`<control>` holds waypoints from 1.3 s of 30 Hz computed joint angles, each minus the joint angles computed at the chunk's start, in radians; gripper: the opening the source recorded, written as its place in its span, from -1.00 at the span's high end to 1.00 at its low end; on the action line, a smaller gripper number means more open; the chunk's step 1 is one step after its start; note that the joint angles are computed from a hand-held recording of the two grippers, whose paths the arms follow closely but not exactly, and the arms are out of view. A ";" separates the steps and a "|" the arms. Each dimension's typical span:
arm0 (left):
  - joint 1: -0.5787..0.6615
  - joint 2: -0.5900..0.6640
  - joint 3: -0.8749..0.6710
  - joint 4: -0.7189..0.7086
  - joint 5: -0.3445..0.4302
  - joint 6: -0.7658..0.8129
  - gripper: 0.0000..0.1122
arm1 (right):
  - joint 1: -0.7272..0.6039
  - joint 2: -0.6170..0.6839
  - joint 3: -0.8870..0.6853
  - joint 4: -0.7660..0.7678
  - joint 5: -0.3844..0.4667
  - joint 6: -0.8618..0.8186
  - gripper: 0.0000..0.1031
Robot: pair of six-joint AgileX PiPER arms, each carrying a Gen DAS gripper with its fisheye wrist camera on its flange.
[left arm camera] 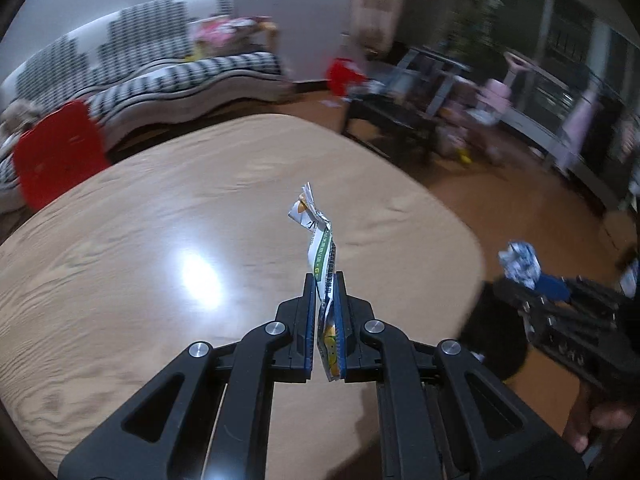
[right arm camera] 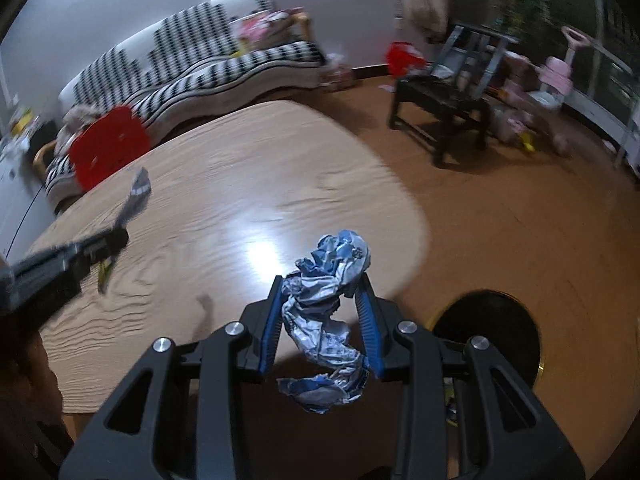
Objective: Collect trash
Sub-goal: 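Carry the snack wrapper and blue-and-white foil over the bin, then open both tools to drop the wrapper and foil into the bin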
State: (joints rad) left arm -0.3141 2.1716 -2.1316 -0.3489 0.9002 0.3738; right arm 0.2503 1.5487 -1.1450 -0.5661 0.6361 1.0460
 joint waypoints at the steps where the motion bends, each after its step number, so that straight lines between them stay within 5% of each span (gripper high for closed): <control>1: -0.032 -0.009 0.025 -0.009 -0.011 0.006 0.87 | -0.023 -0.030 0.035 0.001 -0.010 0.001 0.31; 10: -0.234 0.000 0.068 -0.065 -0.042 0.050 0.87 | -0.385 -0.297 0.363 0.179 -0.141 -0.216 0.31; 18: -0.361 0.093 0.024 -0.107 -0.016 0.066 0.87 | -0.703 -0.300 0.478 0.546 -0.228 -0.686 0.31; 26: -0.423 0.222 -0.111 -0.068 0.033 0.019 0.87 | -0.796 -0.227 0.488 0.688 -0.260 -0.875 0.30; 39: -0.442 0.430 -0.483 -0.025 0.208 -0.074 0.87 | -0.815 -0.158 0.444 0.707 -0.274 -0.877 0.29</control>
